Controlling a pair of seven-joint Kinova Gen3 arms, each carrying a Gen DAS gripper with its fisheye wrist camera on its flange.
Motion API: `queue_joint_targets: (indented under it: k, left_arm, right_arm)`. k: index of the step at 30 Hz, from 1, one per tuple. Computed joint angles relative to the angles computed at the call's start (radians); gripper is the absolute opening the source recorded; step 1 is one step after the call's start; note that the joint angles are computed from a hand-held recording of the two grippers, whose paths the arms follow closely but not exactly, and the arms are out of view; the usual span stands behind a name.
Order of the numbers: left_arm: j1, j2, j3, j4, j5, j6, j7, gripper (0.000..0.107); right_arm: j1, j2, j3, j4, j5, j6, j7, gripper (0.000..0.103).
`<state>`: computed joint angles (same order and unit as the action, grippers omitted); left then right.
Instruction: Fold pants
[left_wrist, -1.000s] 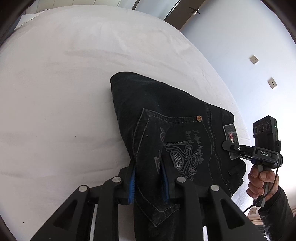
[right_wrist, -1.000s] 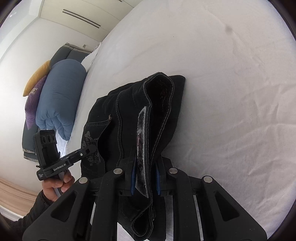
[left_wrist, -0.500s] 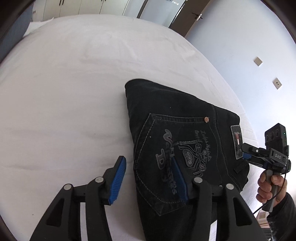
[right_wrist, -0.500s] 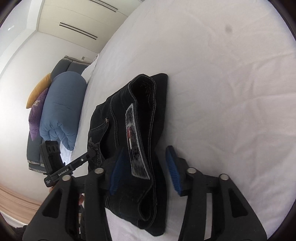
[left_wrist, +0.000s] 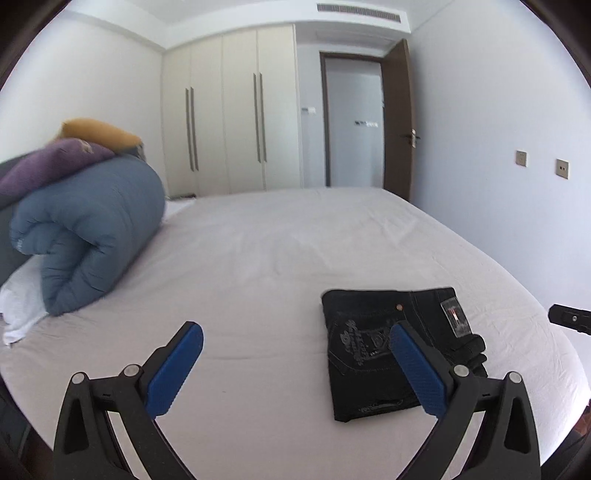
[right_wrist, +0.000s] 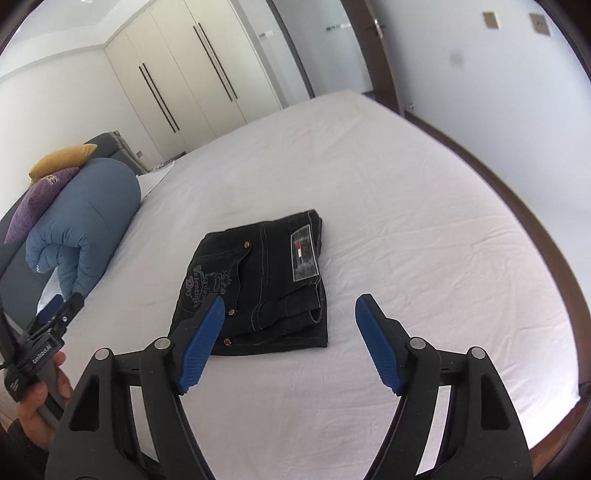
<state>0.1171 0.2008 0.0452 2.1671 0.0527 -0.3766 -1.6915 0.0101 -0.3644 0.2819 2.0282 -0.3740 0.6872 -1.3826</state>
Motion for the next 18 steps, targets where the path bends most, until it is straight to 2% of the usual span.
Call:
queue_joint_targets:
  k: [2, 4, 5, 7, 9, 11, 13, 16, 18]
  left_arm:
    - [0.093, -0.067, -0.088, 0.06, 0.067, -0.055, -0.035, 0.103]
    - [0.136, -0.159, -0.134, 0.118, 0.07, -0.083, -0.006, 0.103]
    - [0.129, -0.206, -0.133, 0.133, 0.047, -0.073, 0.033, 0.103]
    - [0.161, -0.277, -0.184, 0.137, -0.032, -0.034, 0.099, 0.103]
    - [0.159, -0.345, -0.197, 0.119, -0.114, 0.047, 0.133, 0.103]
    - [0.084, -0.377, -0.138, 0.083, -0.195, 0.128, 0.182, 0.103]
    - [-0.008, -0.403, -0.055, 0.054, -0.229, 0.19, 0.193, 0.103]
    - [-0.147, -0.47, 0.075, 0.049, -0.204, 0.222, 0.135, 0.103]
    - [-0.234, -0.483, 0.161, 0.01, -0.164, 0.3, 0.097, 0.103]
  right_arm:
    - [0.061, -0.093, -0.093, 0.015, 0.058, -0.007, -0.064, 0.078]
    - [0.111, -0.185, -0.18, 0.03, 0.124, -0.043, -0.133, 0.082]
    - [0.132, -0.224, -0.219, 0.03, 0.163, -0.056, -0.173, 0.087]
    - [0.166, -0.306, -0.279, 0.037, 0.216, -0.097, -0.216, 0.094]
    - [0.184, -0.38, -0.316, 0.042, 0.257, -0.135, -0.243, 0.103]
    - [0.175, -0.432, -0.333, 0.02, 0.294, -0.131, -0.257, 0.103]
    - [0.154, -0.454, -0.335, -0.017, 0.32, -0.1, -0.272, 0.103]
    - [0.148, -0.46, -0.352, -0.092, 0.346, -0.015, -0.309, 0.103]
    - [0.14, -0.468, -0.363, -0.127, 0.37, 0.024, -0.317, 0.103]
